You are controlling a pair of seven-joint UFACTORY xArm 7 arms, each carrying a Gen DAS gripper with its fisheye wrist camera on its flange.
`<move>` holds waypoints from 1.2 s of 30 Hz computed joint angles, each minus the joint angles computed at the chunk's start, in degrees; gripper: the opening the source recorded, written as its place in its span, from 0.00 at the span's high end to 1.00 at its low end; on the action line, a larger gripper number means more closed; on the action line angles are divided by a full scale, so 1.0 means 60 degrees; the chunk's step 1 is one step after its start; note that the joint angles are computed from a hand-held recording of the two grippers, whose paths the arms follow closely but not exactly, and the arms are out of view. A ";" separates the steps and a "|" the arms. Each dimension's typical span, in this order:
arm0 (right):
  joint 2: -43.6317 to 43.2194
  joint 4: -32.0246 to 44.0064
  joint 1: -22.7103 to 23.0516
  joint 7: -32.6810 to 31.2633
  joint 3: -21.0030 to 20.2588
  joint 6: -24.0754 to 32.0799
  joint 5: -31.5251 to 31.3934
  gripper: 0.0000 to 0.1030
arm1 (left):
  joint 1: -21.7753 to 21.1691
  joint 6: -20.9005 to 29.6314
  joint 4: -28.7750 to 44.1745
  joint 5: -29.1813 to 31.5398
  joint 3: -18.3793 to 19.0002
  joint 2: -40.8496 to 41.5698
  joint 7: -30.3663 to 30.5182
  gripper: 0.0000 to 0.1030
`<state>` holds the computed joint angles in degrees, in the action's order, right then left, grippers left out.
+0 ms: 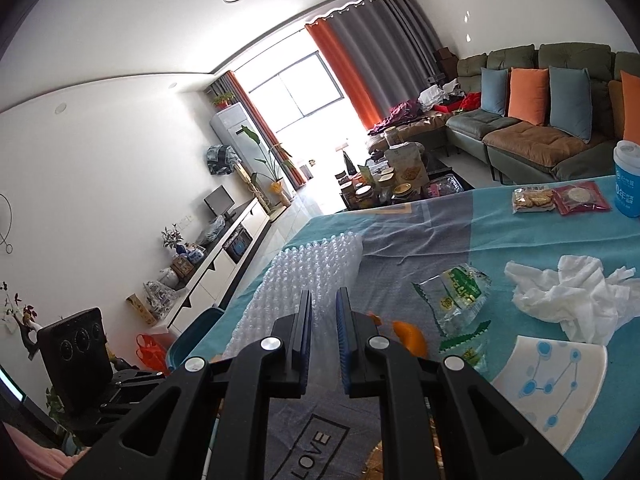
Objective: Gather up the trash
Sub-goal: 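Carry both items to the teal bin and open both grippers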
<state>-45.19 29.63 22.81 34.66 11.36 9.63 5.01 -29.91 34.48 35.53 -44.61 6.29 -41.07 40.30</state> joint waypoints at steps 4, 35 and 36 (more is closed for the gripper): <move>0.0657 0.0309 0.0317 -0.0117 -0.0076 -0.0356 0.0074 0.89 | 0.0443 0.0134 -0.0225 0.0295 0.0067 -0.0429 -0.0319 0.95; 0.5836 0.4392 0.2826 -0.3031 -0.0443 -0.0688 0.1945 0.89 | 0.3585 0.0790 -0.0726 0.2816 0.1813 -0.2254 -0.1807 0.95; 0.5964 0.4562 0.2811 -0.3222 -0.0392 -0.0620 0.2116 0.89 | 0.3678 0.0815 -0.0695 0.2870 0.1824 -0.2248 -0.1842 0.95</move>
<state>-9.41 57.00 39.67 15.33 9.01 5.91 17.70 -7.84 39.37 31.36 -27.39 17.23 -54.56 29.25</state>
